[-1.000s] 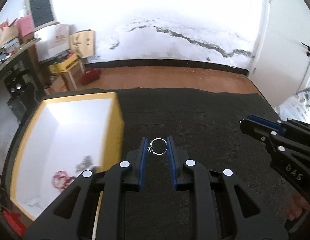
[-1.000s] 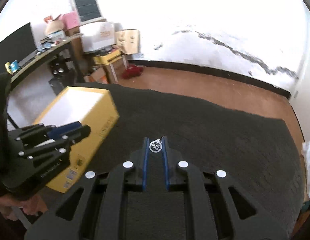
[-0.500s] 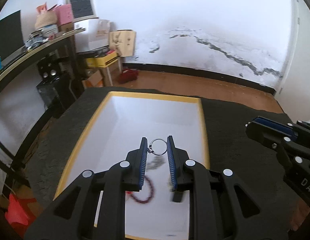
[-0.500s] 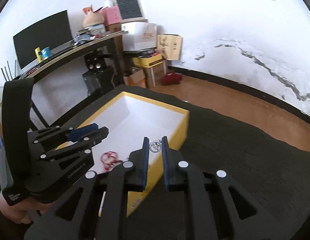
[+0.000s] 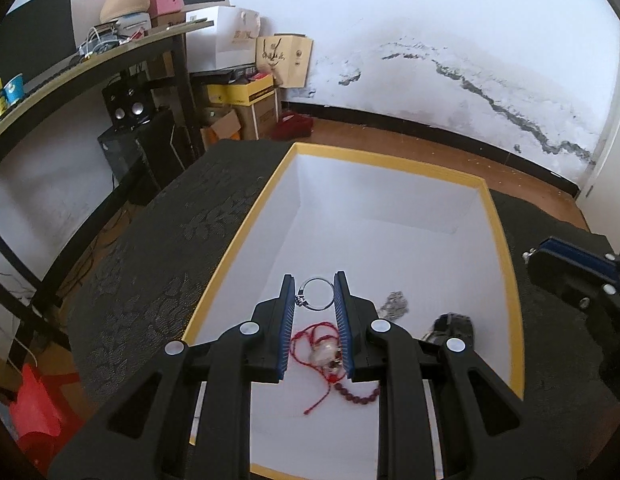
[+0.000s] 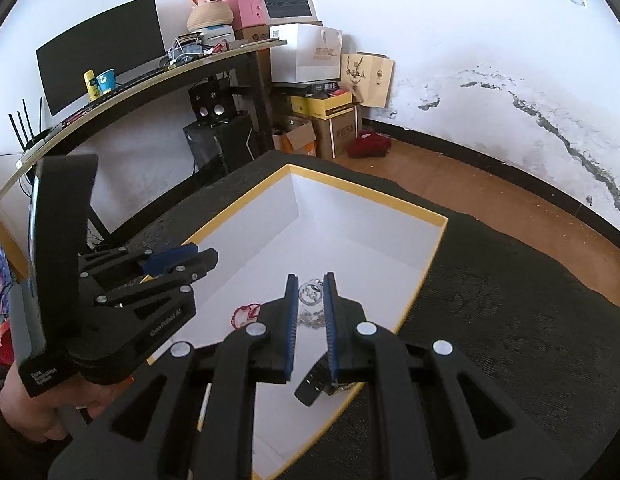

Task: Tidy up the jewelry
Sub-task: 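Carry both rings over the box with the left and right tools, then open the left tool while the right tool opens, dropping both rings into the box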

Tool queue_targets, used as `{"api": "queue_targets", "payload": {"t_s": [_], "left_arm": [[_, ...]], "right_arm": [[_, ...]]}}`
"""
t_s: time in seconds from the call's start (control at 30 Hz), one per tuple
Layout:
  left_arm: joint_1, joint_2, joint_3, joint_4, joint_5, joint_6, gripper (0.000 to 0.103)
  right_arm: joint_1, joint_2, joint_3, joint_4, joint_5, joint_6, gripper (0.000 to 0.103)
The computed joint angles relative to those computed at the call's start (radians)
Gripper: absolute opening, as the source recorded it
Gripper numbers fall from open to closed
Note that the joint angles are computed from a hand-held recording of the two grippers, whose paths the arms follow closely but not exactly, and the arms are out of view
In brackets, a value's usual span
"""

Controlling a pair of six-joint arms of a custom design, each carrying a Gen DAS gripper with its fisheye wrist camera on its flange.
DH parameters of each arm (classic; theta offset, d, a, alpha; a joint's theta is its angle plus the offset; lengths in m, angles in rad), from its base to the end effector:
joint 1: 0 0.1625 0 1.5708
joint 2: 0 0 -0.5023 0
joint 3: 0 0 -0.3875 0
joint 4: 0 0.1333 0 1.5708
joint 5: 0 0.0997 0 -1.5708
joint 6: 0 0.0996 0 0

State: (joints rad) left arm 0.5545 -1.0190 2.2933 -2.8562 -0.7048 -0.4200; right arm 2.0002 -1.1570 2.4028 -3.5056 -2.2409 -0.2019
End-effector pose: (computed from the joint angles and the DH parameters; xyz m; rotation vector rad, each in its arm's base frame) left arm -0.2953 -0.4289 0.1562 0.6975 2.2906 -0.7383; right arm 0.2533 -0.3815 0.2583 0.4589 -2.3685 0.9480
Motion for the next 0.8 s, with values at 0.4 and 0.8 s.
{"api": "queue_targets", "payload": {"t_s": [0.4, 0.8], "left_arm": [[0.056, 0.024, -0.021, -0.003, -0.004, 0.042, 0.02], [0.061, 0.048, -0.032, 0.003, -0.011, 0.039, 0.049]], "right_arm": [[-0.018, 0.016, -0.006, -0.008, 0.02, -0.012, 0.013], [-0.022, 0.015, -0.005, -0.016, 0.017, -0.01, 0.013]]}}
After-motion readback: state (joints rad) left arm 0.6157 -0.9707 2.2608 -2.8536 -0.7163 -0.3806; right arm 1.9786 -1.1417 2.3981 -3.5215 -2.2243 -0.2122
